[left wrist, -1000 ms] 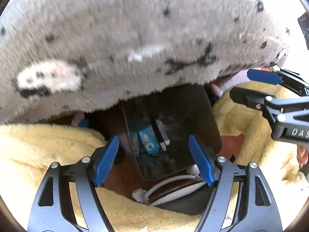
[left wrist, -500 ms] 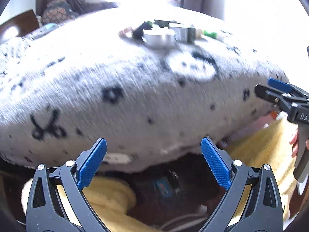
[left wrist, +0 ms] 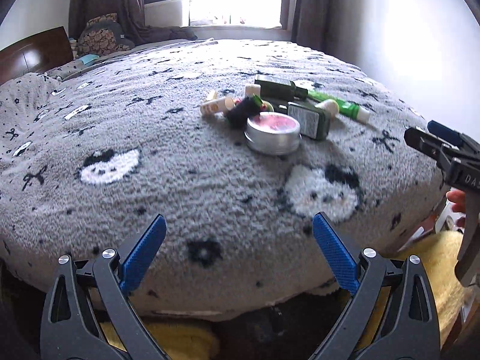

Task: Collect trash
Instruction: 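Move both open tools back up over the items on the bed, then grasp the dark green bottle with the right tool while the left tool grasps the pink-lidded tin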

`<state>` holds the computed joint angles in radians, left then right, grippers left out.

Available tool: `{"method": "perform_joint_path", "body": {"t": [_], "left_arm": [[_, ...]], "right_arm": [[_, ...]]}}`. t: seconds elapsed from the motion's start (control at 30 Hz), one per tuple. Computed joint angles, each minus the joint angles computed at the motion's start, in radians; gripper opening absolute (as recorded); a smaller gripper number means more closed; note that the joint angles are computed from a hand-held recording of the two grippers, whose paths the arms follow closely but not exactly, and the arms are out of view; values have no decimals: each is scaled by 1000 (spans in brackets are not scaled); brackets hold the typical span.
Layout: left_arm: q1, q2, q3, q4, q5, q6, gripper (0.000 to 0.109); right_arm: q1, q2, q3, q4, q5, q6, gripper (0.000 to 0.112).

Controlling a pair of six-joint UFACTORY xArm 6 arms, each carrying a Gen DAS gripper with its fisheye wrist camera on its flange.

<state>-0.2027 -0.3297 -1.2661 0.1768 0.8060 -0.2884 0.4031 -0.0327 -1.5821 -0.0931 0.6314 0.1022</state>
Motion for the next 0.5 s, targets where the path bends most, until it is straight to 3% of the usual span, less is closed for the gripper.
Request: {"method": "perform_joint_path", "body": {"t": [0.13, 0.3, 0.5], "left_arm": [[18, 59, -60, 3, -9, 10, 93], [34, 128, -128, -10, -3, 45, 93], [51, 200, -199, 4, 40, 52, 93]], "right_arm": [[4, 50, -30, -24, -63, 35, 100], [7, 157, -165, 36, 1, -9, 100], [27, 281, -332, -51, 138, 30, 100]]}}
